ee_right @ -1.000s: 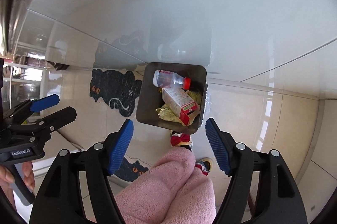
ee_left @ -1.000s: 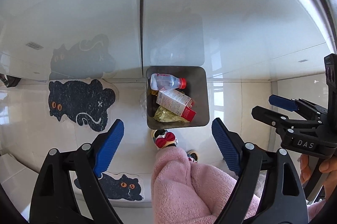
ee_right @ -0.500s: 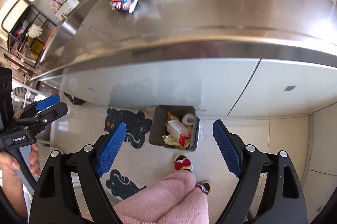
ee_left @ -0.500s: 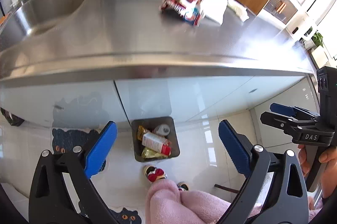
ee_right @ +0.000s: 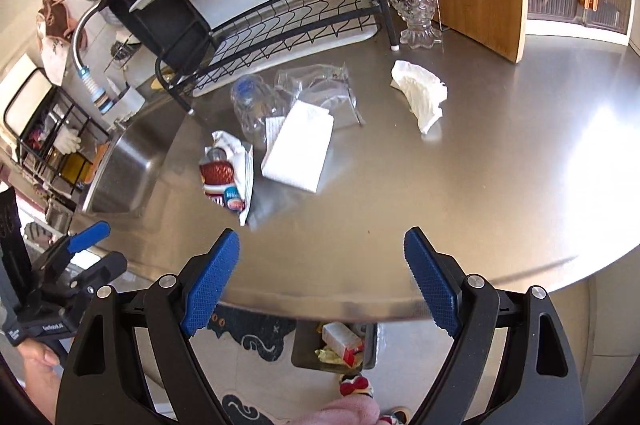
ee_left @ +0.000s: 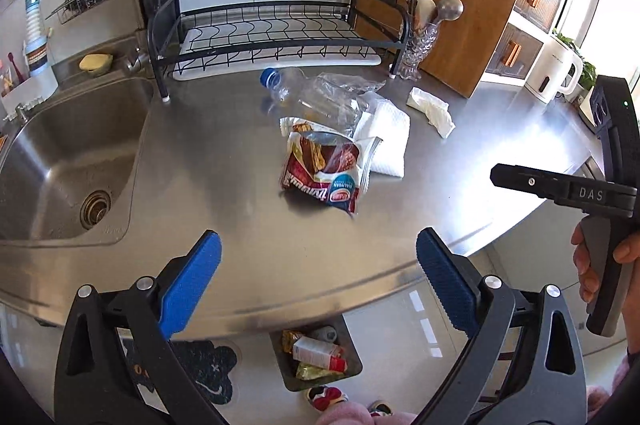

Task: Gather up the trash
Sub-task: 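Grasp the red snack wrapper with left tool while right tool grasps white tissue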

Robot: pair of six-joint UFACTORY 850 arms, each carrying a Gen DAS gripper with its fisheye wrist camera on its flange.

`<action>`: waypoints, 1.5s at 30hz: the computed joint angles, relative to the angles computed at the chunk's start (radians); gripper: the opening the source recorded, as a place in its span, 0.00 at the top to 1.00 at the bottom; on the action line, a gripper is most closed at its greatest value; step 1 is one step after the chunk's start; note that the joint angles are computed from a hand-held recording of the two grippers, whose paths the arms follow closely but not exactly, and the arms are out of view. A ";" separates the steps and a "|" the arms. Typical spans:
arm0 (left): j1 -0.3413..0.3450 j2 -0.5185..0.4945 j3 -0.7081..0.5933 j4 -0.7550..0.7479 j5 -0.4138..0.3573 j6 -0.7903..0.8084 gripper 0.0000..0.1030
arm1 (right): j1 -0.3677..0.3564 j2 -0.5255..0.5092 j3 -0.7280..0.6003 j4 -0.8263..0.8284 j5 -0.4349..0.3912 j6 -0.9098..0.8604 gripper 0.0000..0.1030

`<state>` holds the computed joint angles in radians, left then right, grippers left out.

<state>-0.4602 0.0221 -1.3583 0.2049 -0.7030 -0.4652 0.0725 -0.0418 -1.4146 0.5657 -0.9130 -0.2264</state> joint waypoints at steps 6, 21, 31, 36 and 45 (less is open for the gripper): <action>0.046 -0.081 -0.058 -0.086 0.024 0.118 0.10 | 0.021 -0.102 -0.087 0.000 0.018 0.074 0.17; 0.116 -0.246 -0.172 -0.343 -0.019 0.414 0.30 | 0.073 -0.269 -0.215 -0.029 0.014 0.147 0.37; 0.128 -0.283 -0.199 -0.414 -0.064 0.502 0.79 | 0.099 -0.322 -0.274 -0.095 -0.021 0.150 0.94; 0.119 -0.253 -0.177 -0.345 -0.034 0.425 0.85 | 0.114 -0.285 -0.244 -0.140 0.013 0.139 0.98; 0.072 -0.158 -0.129 -0.199 -0.018 0.274 0.97 | 0.091 -0.169 -0.170 -0.100 0.034 0.062 0.98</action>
